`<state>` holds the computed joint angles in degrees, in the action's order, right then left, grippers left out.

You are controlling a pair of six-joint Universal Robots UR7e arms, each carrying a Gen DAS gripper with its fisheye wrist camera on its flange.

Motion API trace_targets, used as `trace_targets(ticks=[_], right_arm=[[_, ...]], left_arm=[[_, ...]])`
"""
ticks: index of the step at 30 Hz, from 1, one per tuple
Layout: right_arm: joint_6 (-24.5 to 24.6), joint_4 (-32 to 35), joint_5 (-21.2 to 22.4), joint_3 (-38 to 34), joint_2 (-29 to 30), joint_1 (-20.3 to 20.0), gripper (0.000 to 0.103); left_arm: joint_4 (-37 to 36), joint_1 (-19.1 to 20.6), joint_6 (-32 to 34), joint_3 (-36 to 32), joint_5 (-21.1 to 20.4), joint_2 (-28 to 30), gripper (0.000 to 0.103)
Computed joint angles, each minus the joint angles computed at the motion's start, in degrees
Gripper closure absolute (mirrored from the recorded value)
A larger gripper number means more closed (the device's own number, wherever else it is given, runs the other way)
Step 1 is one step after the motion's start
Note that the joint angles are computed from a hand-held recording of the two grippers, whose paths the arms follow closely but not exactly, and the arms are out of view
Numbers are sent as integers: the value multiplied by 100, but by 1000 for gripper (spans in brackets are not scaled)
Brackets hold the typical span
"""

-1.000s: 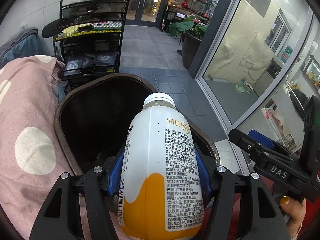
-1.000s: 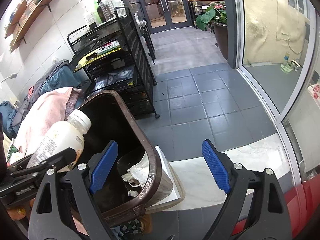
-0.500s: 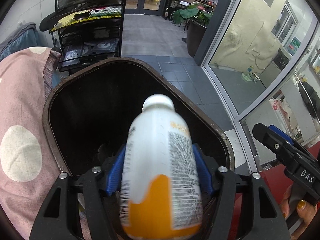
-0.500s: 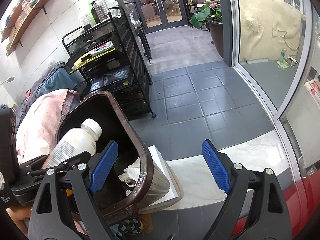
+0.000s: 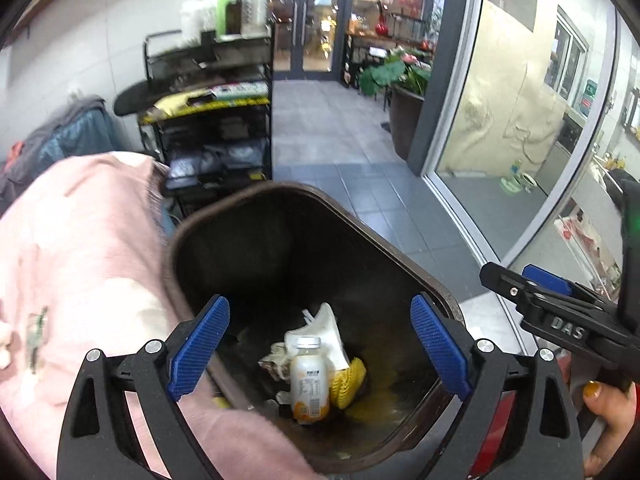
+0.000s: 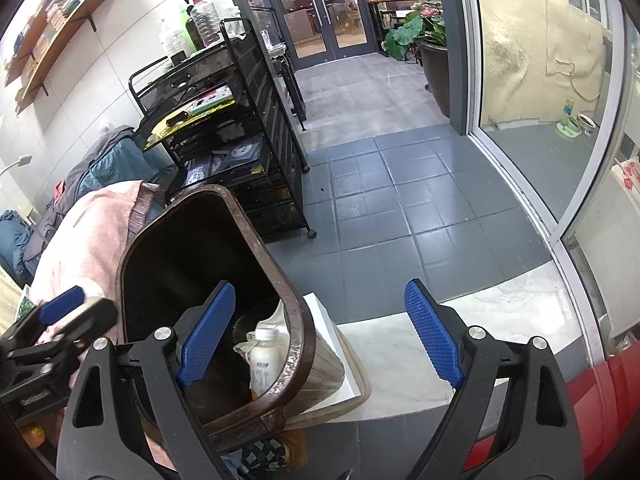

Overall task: Collect trash
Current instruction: 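Return both tools from the bin toward the table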

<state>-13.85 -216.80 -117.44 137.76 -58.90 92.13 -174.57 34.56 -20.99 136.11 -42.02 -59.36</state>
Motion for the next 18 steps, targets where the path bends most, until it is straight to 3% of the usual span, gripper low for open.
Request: trace_targets(ticks=[10,18], right_arm=[[-69,32,90,-47,131,249,17],[-273,88,260,-178,414,655,16]], left_arm=[[-196,-489,-388,701,644,-822,7],[551,-808,-1168,1264,1192,-1767,6]])
